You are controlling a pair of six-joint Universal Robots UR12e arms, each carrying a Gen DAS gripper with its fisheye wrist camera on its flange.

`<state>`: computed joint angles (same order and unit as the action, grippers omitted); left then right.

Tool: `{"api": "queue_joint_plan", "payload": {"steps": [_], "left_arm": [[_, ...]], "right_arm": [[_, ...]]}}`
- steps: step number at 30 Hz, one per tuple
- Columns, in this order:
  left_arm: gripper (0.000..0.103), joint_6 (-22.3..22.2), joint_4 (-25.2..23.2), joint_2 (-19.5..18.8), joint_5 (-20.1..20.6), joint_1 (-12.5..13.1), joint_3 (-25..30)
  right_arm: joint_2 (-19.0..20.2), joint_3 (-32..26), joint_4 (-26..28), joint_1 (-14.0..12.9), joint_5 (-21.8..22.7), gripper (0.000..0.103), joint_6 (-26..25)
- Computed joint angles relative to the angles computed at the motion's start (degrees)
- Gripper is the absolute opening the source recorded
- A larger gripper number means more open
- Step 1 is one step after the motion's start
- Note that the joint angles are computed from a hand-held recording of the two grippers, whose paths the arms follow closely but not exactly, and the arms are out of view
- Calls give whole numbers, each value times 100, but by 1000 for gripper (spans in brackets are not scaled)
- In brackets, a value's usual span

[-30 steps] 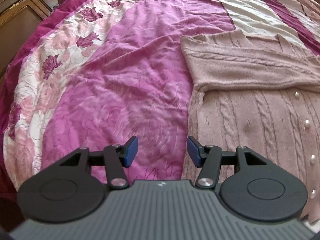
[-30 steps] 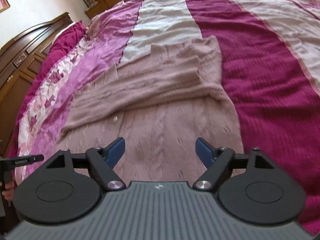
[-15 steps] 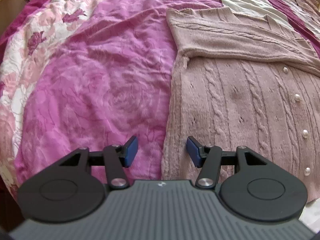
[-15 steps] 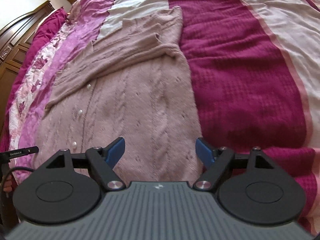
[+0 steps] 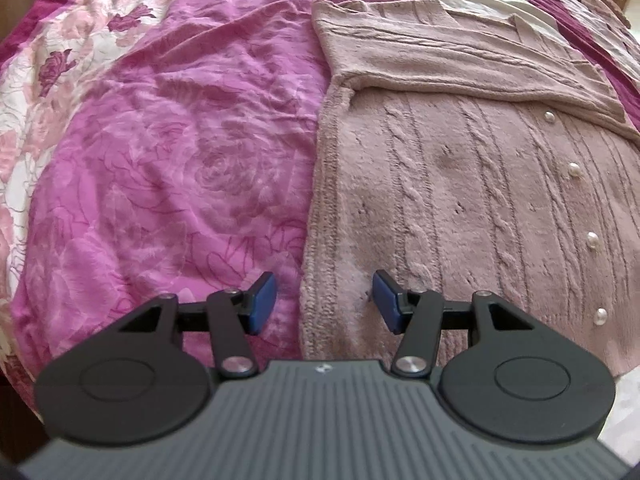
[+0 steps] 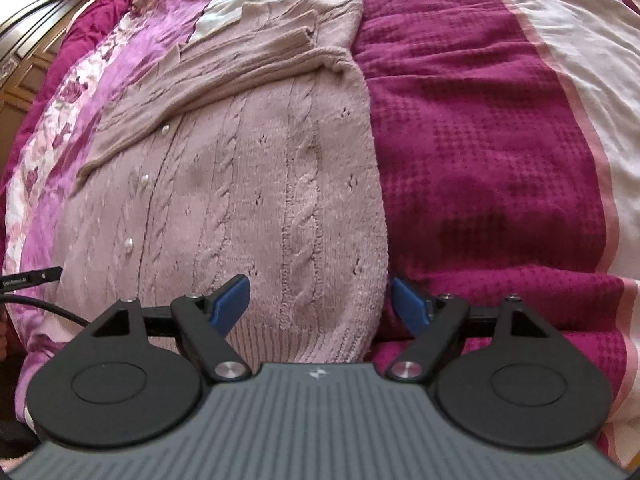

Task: Fold small clothes
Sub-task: 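Move both grippers along the cardigan body to its hem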

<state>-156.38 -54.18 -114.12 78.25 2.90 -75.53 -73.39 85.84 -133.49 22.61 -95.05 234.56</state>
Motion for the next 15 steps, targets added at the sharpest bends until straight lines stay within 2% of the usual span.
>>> {"api": "queue_joint_plan", "payload": {"steps": [5, 11, 15], "left_arm": [[55, 17, -67, 4, -83, -6, -1], [55, -2, -100, -31, -109, -21, 36], [55, 18, -128, -32, -170, -11, 43]], "right_arm": [[41, 5, -36, -38, 146, 87, -131], [155, -123, 26, 21, 65, 88, -457], [173, -99, -64, 26, 53, 88, -442]]}}
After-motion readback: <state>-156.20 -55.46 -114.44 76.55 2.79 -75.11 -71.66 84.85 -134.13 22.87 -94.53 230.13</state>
